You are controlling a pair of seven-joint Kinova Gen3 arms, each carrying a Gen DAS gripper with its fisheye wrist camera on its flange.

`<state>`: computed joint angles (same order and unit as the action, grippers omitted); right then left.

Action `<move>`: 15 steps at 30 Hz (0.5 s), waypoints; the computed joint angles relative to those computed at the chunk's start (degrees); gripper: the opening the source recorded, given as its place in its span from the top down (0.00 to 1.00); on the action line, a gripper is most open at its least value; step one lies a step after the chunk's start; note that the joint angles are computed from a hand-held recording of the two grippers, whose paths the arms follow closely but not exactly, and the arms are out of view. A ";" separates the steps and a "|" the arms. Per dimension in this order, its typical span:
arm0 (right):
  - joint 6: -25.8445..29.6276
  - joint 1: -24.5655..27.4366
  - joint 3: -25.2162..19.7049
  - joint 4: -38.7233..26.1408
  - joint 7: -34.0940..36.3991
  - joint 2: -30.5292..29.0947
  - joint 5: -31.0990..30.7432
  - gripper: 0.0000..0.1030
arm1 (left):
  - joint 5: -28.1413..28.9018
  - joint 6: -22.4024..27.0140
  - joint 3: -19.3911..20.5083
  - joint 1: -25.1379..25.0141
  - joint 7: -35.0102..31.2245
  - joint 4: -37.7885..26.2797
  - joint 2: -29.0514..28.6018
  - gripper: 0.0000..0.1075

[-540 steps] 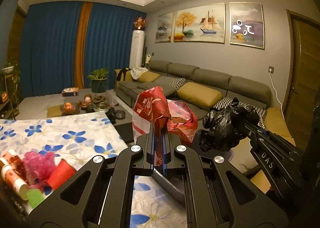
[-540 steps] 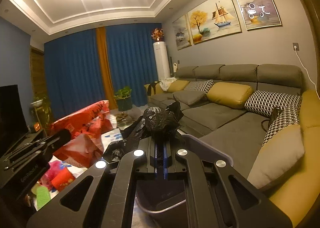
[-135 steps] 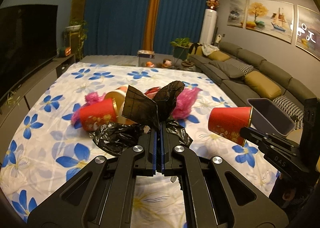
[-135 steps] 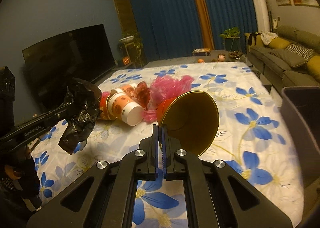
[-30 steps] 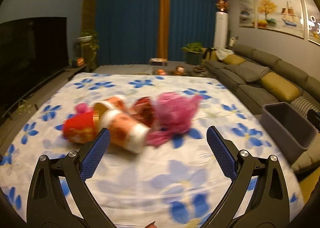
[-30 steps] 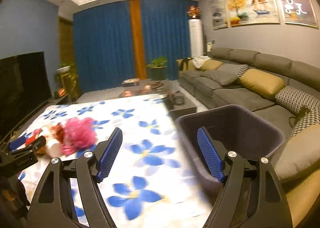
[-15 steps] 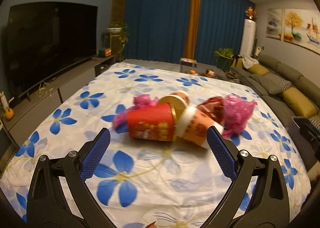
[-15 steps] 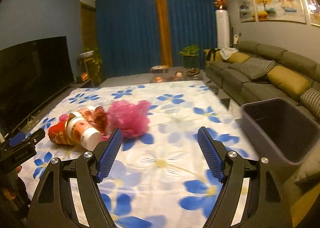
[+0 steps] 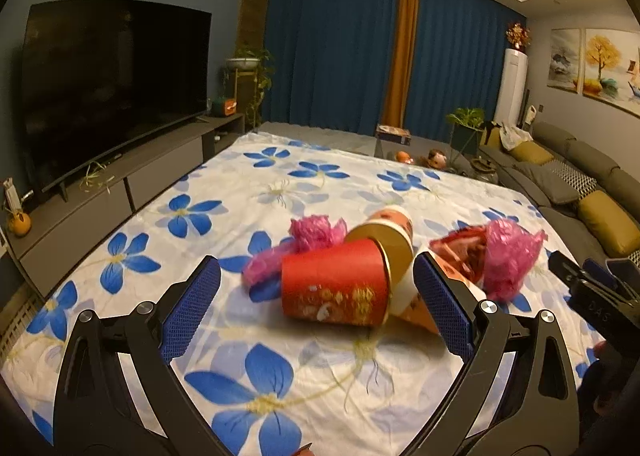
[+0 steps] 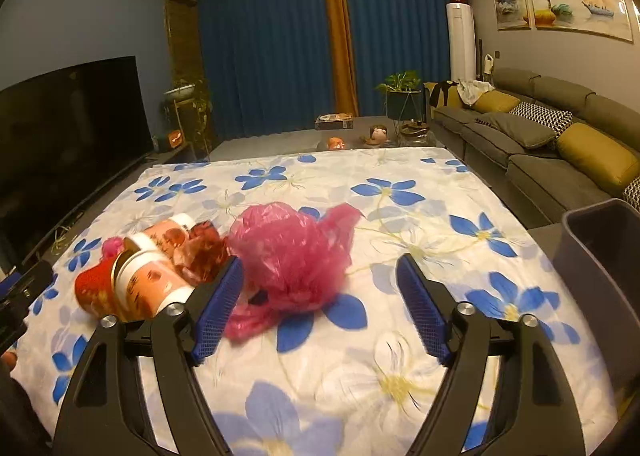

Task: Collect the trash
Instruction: 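Grasp a red paper cup with the left tool while the right tool grasps the pink plastic bag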

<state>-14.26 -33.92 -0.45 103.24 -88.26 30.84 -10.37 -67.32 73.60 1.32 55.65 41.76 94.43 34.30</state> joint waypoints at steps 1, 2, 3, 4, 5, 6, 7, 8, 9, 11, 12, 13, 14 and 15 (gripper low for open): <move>0.54 0.54 -0.72 -1.35 -0.22 0.84 0.37 0.15 | 0.08 0.24 -0.19 -0.25 -0.14 -0.20 0.27 0.11; 1.28 0.58 -0.78 -2.20 -0.33 1.27 0.46 0.15 | 0.20 0.40 -0.34 -0.46 -0.21 -0.39 0.48 0.11; 2.72 0.69 -0.86 -3.80 -0.54 2.05 0.54 0.15 | 0.28 0.26 -0.45 -0.69 -0.05 -0.26 0.49 0.11; 4.51 1.19 -1.35 -5.75 -0.92 2.97 0.96 0.15 | 0.47 -0.17 -0.53 -1.06 0.38 0.03 0.39 0.11; 5.39 1.01 -1.05 -6.89 -1.28 3.59 1.07 0.15 | 0.37 -0.94 -0.61 -1.32 1.28 0.69 0.12 0.11; 6.53 0.67 -0.54 -8.35 -1.71 4.40 1.06 0.15 | 0.30 -1.25 -0.62 -1.40 1.80 1.06 -0.01 0.11; 7.38 0.79 -0.63 -9.40 -2.13 4.98 1.42 0.15 | 0.32 -1.66 -0.62 -1.61 2.37 1.44 -0.11 0.11; 8.48 1.08 -0.98 -10.79 -2.63 5.76 1.83 0.15 | 0.29 -2.05 -0.56 -1.85 2.54 1.63 -0.14 0.11; 9.07 1.84 -1.93 -11.78 -3.00 6.45 2.61 0.15 | 0.18 -2.35 -0.54 -2.03 2.58 1.76 -0.12 0.11; 10.01 1.82 -2.10 -12.91 -3.73 7.20 3.56 0.15 | 0.06 -2.98 -0.45 -2.48 1.99 1.71 -0.01 0.11; 10.42 1.81 -2.16 -13.41 -4.02 7.56 4.04 0.15 | -0.03 -3.27 -0.46 -2.56 1.89 1.81 -0.01 0.11; 10.79 1.83 -2.33 -13.76 -4.24 7.83 4.57 0.15 | -0.07 -3.60 -0.43 -2.72 1.55 1.72 0.06 0.11; 11.32 1.85 -2.49 -14.24 -4.39 8.15 5.11 0.16 | -0.14 -3.89 -0.43 -2.84 1.12 1.59 0.12 0.11; 11.73 2.03 -2.80 -14.56 -4.54 8.39 5.63 0.22 | 0.02 -4.02 -0.38 -3.05 0.23 1.19 0.26 0.11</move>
